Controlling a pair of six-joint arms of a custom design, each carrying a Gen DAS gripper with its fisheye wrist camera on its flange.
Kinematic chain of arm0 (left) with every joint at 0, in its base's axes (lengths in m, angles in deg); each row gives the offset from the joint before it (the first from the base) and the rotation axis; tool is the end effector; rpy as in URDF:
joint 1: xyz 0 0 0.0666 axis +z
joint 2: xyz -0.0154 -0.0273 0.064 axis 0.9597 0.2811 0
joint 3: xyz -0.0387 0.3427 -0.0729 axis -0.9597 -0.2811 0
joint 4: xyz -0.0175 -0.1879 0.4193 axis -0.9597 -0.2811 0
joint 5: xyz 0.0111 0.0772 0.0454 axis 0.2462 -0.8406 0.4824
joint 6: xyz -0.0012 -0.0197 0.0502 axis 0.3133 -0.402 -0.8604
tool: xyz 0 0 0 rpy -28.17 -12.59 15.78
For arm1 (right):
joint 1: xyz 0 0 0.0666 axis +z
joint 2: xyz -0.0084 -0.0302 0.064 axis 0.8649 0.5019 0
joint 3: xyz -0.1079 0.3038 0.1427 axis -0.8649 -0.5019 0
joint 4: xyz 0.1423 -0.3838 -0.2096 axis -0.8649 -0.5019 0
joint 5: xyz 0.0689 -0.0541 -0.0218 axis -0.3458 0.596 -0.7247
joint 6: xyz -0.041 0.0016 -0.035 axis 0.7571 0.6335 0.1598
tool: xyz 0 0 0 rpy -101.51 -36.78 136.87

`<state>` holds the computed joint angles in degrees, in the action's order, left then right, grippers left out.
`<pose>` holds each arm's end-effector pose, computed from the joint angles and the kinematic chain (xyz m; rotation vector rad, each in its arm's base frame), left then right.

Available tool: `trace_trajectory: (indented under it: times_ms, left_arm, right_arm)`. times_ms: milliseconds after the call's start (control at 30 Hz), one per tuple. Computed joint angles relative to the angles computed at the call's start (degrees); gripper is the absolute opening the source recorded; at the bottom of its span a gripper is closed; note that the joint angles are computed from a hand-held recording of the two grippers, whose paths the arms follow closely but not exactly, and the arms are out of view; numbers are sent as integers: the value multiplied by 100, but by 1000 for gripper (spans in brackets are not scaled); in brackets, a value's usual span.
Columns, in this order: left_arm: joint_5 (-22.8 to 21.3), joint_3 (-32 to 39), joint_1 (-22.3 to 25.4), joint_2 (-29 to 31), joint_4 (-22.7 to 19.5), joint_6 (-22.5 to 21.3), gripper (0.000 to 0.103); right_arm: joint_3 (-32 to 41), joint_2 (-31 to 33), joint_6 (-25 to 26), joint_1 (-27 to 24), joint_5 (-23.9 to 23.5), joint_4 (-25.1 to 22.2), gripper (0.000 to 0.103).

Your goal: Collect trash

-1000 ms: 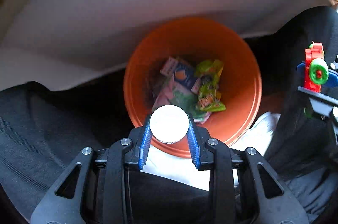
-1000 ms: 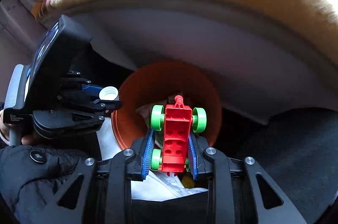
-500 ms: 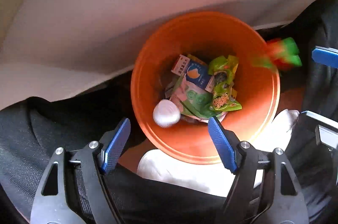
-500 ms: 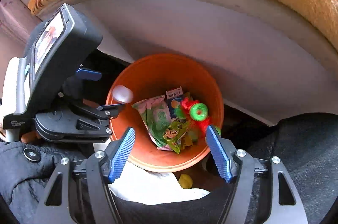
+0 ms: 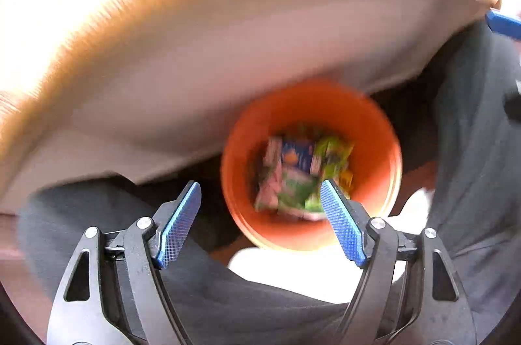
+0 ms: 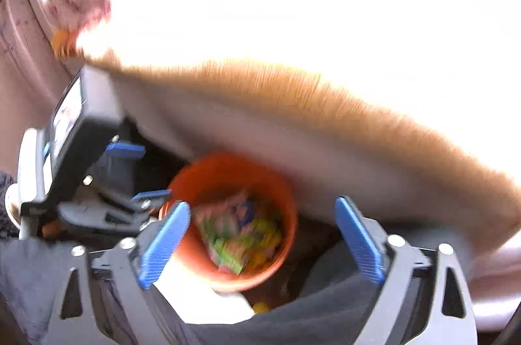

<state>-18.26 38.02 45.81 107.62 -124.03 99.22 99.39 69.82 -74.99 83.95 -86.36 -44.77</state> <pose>0.4774 -0.2478 0.3527 0.2764 2.8338 0.0309 0.5064 0.2324 0.4007 -0.8137 2.4752 0.3126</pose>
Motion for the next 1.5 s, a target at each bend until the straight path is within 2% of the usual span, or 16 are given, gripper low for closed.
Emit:
trace_trajectory:
  times_ms: [100,167,233,367,433,500,567,833,933,1033,1167,1500]
  left_arm:
    - [-258,139,88,-328,400,42,85]
    - [-548,249,154,-478,750,113,92]
    - [-1020,387,180,-512,1128,210,92]
    - [-1406,913,353,-179,1474,282,93]
    - [-1440,1227,468,92,1617,303,93]
    - [-1522,1512,564,393,1801,357,93]
    - [-1523,1953,657,760,1746,437,93]
    - [-1271,3058,959,1831,1749,493,93]
    - [-1196,3365,992,2154,1623,422,93]
    - [-1197,3433,1004,2286,1582,380,93]
    - [-1119,3290,1007,2242,1711,365,93]
    - [-1170,3303,1008,2296,1653,400,93]
  right_arm:
    - [113,-149,-33,-76,139,763,98]
    - [343,-58,-113,-109,315,1052,98]
    - [578,92,-204,-108,503,1291,98]
    - [1211,595,-284,-85,941,1618,98]
    - [1452,846,-298,-21,1261,1849,98]
    - [1769,1117,-295,-73,1365,2002,98]
    - [2165,1460,-334,-126,1483,2065,98]
    - [3607,2756,-1379,-204,1986,1742,98]
    - [3944,3084,-1662,-200,2058,1477,98]
    - [4384,3437,-1763,-197,2105,1014,98]
    - [4594,3621,-1910,-237,1995,788,98]
    - [4507,3602,-1964,-225,2087,790,98]
